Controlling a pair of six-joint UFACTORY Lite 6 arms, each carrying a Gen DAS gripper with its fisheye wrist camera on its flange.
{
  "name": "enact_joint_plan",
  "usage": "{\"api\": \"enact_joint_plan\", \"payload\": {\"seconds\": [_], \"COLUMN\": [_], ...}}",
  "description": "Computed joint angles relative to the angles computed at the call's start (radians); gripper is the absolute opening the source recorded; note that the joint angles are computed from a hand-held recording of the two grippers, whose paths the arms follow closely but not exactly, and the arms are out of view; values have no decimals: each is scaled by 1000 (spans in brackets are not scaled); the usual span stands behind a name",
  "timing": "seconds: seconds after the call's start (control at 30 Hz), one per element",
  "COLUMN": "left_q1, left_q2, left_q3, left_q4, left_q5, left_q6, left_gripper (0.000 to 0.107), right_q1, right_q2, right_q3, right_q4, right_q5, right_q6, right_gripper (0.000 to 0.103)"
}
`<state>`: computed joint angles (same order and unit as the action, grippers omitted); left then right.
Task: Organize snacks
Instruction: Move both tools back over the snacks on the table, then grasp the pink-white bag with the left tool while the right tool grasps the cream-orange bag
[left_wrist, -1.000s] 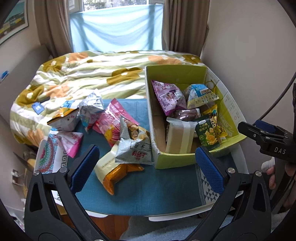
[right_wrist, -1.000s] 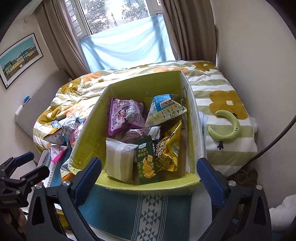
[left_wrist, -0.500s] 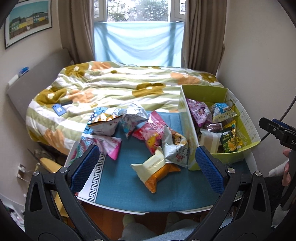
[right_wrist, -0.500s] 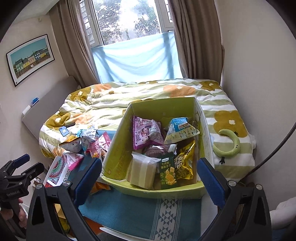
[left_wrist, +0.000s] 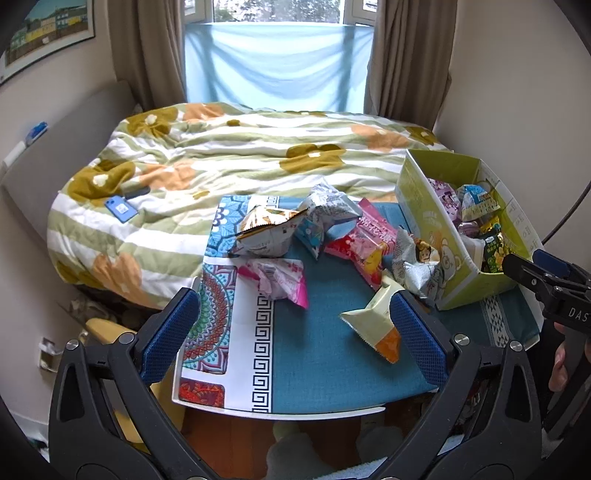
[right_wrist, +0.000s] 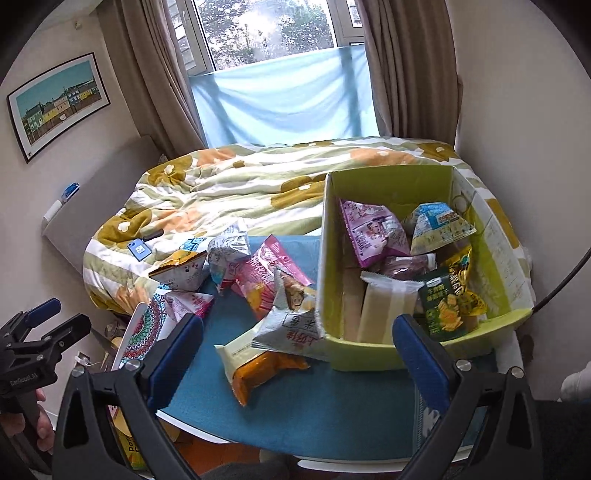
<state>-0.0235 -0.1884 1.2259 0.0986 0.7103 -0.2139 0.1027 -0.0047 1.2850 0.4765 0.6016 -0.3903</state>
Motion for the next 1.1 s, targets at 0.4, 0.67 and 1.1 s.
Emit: {"api": "enact_joint_plan", "payload": {"seconds": [0.4,0.67,1.1], "left_q1": [289,269,240], "left_q2": [402,725,975], "left_q3": [163,307,487], "left_q4": [-526,-612,-587], "left_q5": [-75,-171,-161], "left_q6": [666,679,605], "left_gripper": [102,102,81], "right_q1": [396,468,398], "right_q2": [111,285,492], "right_q3": [-61,-61,10], "right_q4": [-774,-975,-843], "right_q5": [-136,-165,-287], "right_q6": [1126,1468,1406], "right_gripper": [102,102,102]}}
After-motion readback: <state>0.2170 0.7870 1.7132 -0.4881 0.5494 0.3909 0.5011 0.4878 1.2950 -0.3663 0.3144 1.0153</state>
